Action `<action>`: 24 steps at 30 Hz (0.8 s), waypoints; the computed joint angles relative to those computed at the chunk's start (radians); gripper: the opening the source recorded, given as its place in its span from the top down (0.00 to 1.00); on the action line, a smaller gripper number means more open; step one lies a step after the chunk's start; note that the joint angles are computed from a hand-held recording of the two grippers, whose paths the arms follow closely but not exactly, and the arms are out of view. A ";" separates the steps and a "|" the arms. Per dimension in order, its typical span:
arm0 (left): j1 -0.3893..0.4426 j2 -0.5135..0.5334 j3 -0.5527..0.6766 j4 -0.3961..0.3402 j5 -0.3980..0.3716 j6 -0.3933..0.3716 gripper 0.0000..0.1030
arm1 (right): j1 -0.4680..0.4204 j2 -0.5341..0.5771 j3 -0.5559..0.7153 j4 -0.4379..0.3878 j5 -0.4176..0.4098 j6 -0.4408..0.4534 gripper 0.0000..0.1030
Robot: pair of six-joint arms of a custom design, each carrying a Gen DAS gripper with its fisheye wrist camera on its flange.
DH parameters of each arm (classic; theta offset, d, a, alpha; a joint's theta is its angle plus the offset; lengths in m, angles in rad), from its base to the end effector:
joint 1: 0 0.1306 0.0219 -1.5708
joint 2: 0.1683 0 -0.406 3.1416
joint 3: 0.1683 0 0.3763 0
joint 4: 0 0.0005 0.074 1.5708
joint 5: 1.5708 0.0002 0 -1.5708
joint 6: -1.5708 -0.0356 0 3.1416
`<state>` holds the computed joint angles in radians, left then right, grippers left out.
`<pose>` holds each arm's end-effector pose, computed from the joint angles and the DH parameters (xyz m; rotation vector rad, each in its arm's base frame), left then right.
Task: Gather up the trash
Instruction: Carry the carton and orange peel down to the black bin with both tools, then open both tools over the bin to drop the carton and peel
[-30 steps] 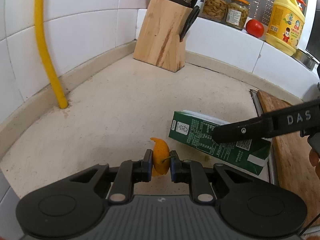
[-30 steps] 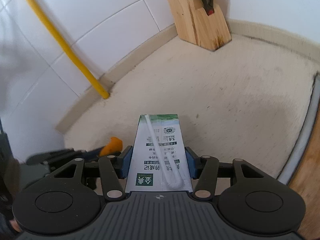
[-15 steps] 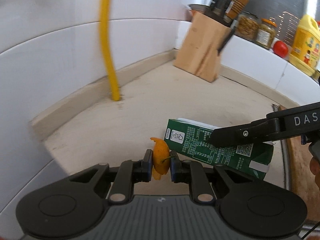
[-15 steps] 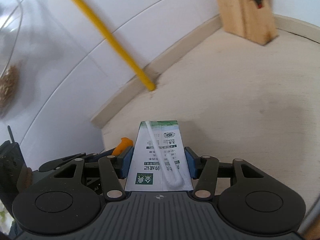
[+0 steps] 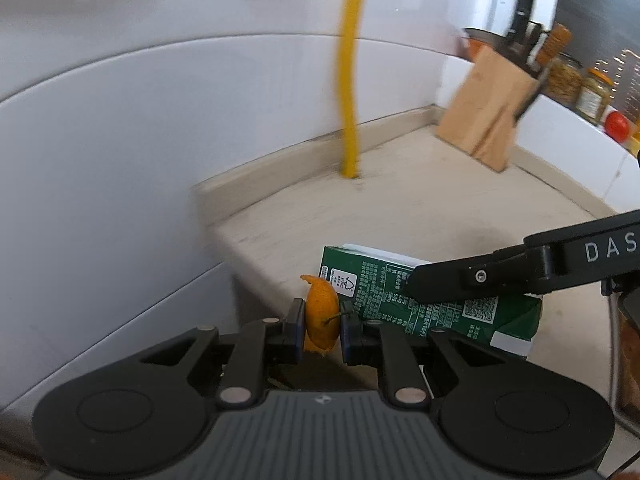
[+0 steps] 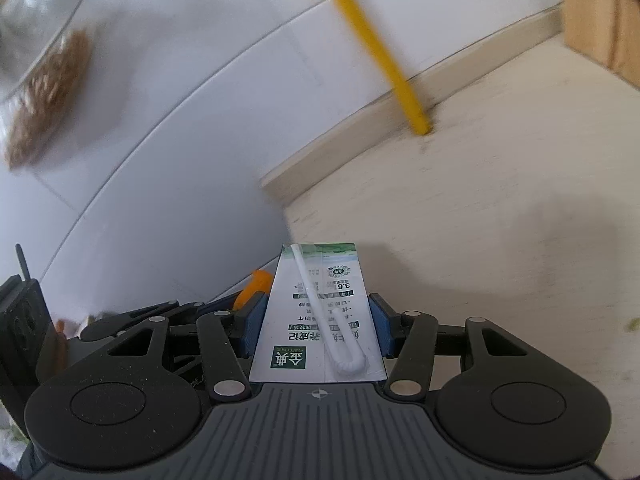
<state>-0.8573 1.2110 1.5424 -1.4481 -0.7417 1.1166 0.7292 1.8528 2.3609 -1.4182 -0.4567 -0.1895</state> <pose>0.2431 -0.2449 0.5614 -0.4993 2.2406 0.0493 0.4315 0.4059 0.5954 -0.8900 2.4431 0.9340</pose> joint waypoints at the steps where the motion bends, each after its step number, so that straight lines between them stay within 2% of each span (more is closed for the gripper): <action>1: -0.005 -0.008 -0.008 -0.017 -0.005 0.023 0.87 | 0.012 0.003 -0.001 -0.002 -0.003 0.002 0.41; 7: -0.031 -0.057 -0.050 -0.102 -0.025 0.139 0.87 | 0.061 0.038 0.034 -0.020 -0.009 0.007 0.41; 12: -0.047 -0.083 -0.072 -0.152 -0.035 0.201 0.87 | 0.090 0.057 0.047 -0.033 -0.007 0.015 0.41; 24: 0.015 -0.118 -0.161 -0.132 0.054 0.210 0.87 | 0.131 0.091 0.040 -0.052 0.037 0.023 0.41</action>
<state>-0.8422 1.0928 1.3817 -1.5797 -0.6879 1.3262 0.8604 1.9436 2.4009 -1.4705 -0.4194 -0.1668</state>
